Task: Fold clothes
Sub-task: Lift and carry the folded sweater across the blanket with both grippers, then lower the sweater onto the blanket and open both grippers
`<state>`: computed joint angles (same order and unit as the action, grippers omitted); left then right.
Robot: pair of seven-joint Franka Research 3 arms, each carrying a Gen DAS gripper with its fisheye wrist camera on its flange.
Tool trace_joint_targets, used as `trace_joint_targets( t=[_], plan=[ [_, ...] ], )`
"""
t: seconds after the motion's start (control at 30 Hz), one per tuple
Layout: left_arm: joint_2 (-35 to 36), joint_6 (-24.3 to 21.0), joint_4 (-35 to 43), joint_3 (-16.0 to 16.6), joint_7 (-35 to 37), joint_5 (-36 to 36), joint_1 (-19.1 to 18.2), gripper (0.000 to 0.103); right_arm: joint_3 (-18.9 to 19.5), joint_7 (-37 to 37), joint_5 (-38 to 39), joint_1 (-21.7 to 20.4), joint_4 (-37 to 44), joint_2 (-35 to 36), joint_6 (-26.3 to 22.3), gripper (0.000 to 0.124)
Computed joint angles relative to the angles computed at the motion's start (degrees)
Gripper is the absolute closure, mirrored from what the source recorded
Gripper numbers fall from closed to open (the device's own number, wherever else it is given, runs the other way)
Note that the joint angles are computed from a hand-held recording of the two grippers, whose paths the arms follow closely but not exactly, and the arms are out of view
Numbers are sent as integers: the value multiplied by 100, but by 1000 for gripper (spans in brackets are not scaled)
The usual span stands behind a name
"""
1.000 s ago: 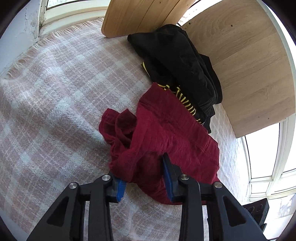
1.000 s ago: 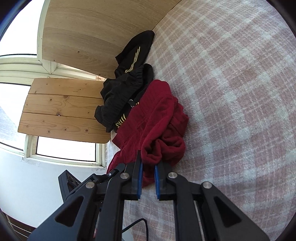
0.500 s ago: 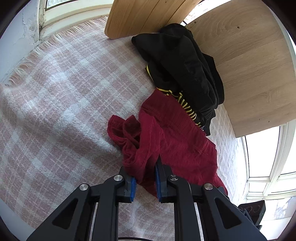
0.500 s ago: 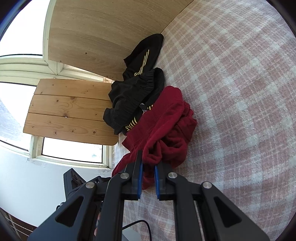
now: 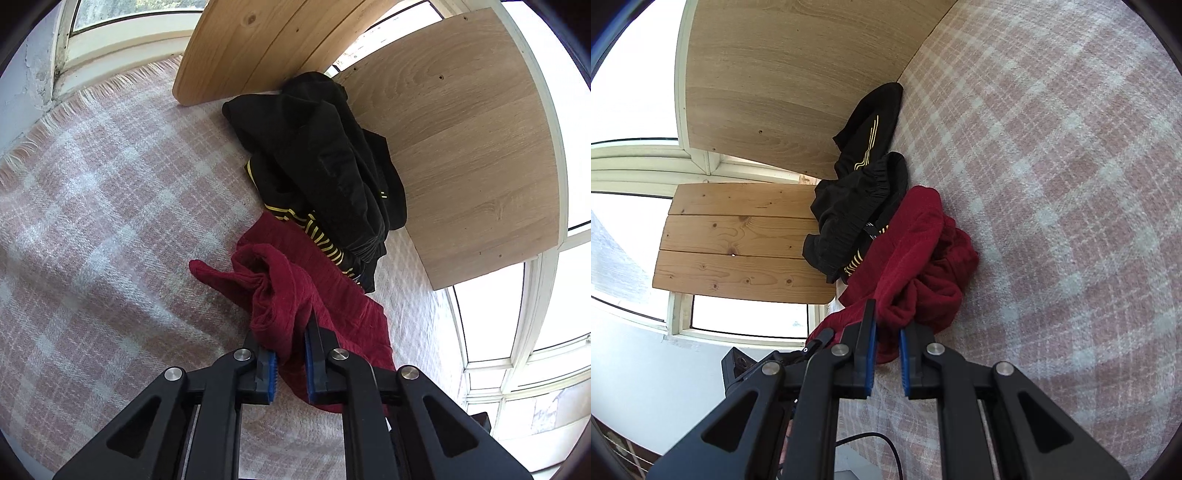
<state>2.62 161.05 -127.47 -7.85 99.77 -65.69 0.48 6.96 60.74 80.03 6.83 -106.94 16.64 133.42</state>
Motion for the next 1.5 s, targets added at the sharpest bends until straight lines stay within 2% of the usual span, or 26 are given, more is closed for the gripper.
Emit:
trace_joint_targets(
  t=[0.3,0.53,0.6,0.73,0.87,1.0,1.1,1.2,1.3,1.4,1.5],
  plan=[
    [-48,52,440,-9,809,-930,-95,93,-53,-318,459,-120,174,-120,-52,114],
    [319,78,1197,-208,751,-965,-231,93,-203,-397,617,-337,458,-141,-113,114],
    [571,97,1606,-310,604,-769,-286,93,-262,-401,535,-436,699,-47,-123,114],
    [1414,190,2756,-584,-48,116,-446,93,-355,-291,182,-716,1511,383,-18,114],
    [2479,418,4197,-674,-786,1321,-911,93,-378,-55,-460,-1067,2722,1102,-23,114],
    [3657,583,5796,-800,-1289,2103,-1341,93,-304,25,-796,-1483,3943,1856,-64,114],
    [4346,603,6544,-731,-1794,2611,-1705,93,-217,11,-969,-1808,4261,2210,-94,114],
    [4602,402,6481,-480,-2549,3025,-2033,93,-217,222,-1371,-2063,4232,2445,-287,114],
    [4453,100,5820,-227,-3322,3354,-2267,93,-183,321,-1686,-2317,3632,2319,-411,114],
    [4063,352,4896,-372,-3557,3443,-2248,93,-116,195,-1841,-2530,3021,2090,-475,114],
    [3868,511,4423,-451,-3784,3640,-2242,92,-125,65,-1783,-2603,2569,1883,-490,114]
  ],
)
